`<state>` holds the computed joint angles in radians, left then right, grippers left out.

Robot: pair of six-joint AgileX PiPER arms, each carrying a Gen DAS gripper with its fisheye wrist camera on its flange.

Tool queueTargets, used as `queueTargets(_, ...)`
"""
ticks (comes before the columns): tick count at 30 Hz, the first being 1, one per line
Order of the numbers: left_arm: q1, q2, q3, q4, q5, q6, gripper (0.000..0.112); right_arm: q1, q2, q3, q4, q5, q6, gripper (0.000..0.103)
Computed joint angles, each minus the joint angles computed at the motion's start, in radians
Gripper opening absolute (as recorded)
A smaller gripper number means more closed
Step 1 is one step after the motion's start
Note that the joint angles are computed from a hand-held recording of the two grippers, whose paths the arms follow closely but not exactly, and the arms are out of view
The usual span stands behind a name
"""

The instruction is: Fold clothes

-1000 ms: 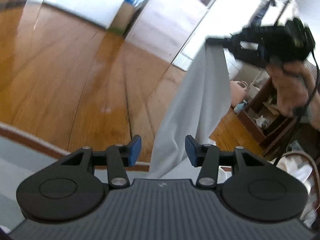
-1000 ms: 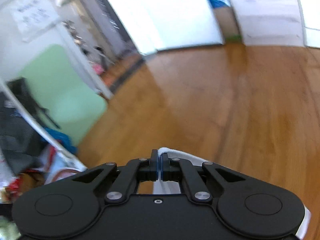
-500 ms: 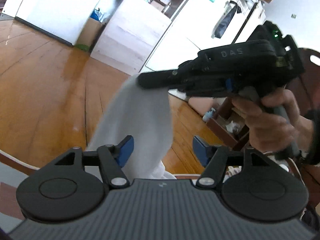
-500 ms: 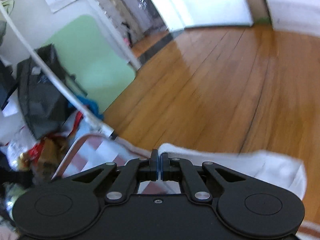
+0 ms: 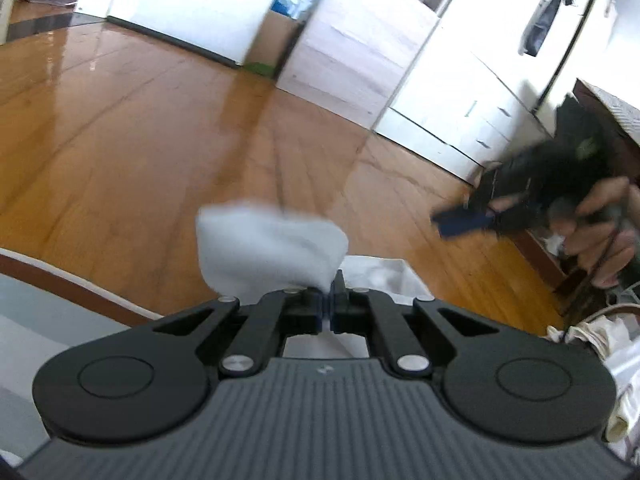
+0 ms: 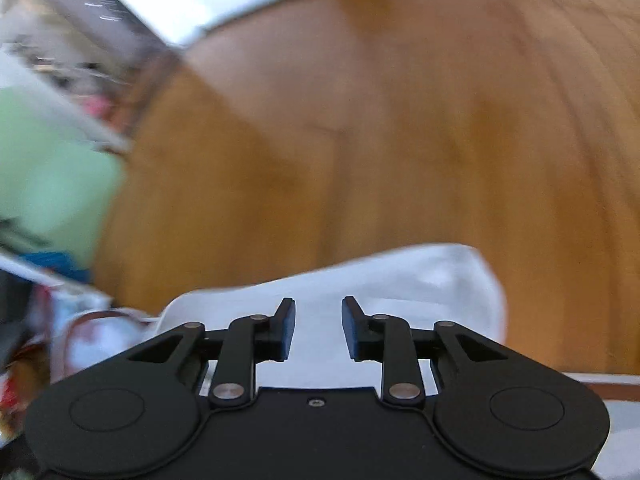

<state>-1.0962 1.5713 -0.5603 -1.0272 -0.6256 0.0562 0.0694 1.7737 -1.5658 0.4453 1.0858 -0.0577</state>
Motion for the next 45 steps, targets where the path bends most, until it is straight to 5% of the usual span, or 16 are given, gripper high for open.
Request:
queueTargets(5,0.054,0.007,0.034,0.106,-0.002,-0.151,0.002,0.063,0.146,-0.060,-0.263,-0.047,0.157,0.034)
queueTargets(9,0.035,-0.014,0.067,0.110,-0.032,-0.174,0.002,0.110,0.214,-0.051,-0.445,-0.140,0.262,0.058)
queueTargets(13,0.025,-0.050,0.130,0.174,-0.126,-0.250,0.002,0.138,0.286,-0.070,-0.545,-0.151,0.275,0.057)
queueTargets(15,-0.030,-0.082,0.173,0.145,-0.258,-0.218,0.002,0.124,0.304,-0.087,-0.513,-0.132,0.205,0.005)
queueTargets(17,-0.060,-0.123,0.208,0.129,-0.338,-0.197,0.002,0.111,0.230,-0.018,-0.475,-0.215,0.132,0.005)
queueTargets(20,-0.044,-0.165,0.239,0.106,-0.342,-0.207,0.002,0.086,0.071,0.094,-0.455,-0.312,0.101,0.005)
queueTargets(24,0.042,-0.167,0.306,0.210,-0.363,-0.430,0.002,0.043,-0.208,0.257,-0.480,-0.435,0.128,0.005)
queueTargets(28,0.024,-0.148,0.381,0.307,-0.586,-0.595,0.002,-0.105,-0.472,0.403,-0.320,-0.381,0.111,0.005)
queueTargets(30,0.001,-0.167,0.373,0.308,-0.589,-0.555,0.002,-0.157,-0.561,0.439,-0.299,-0.316,0.107,0.005)
queueTargets(33,0.016,-0.175,0.336,0.324,-0.482,-0.498,0.002,-0.138,-0.657,0.558,-0.451,-0.251,0.093,0.004)
queueTargets(38,0.195,-0.080,0.215,0.541,-0.150,-0.640,0.002,-0.025,-0.596,0.609,-0.708,-0.131,0.135,0.008)
queueTargets(39,0.196,-0.052,0.183,0.512,-0.101,-0.611,0.002,0.002,-0.574,0.611,-0.749,-0.112,0.141,0.018)
queueTargets(42,0.188,-0.003,0.106,0.378,0.008,-0.475,0.003,0.122,-0.611,0.653,-0.874,-0.145,0.203,0.022)
queueTargets(45,0.186,0.016,0.045,0.175,0.093,-0.266,0.003,0.182,-0.653,0.635,-0.753,-0.223,0.060,0.029)
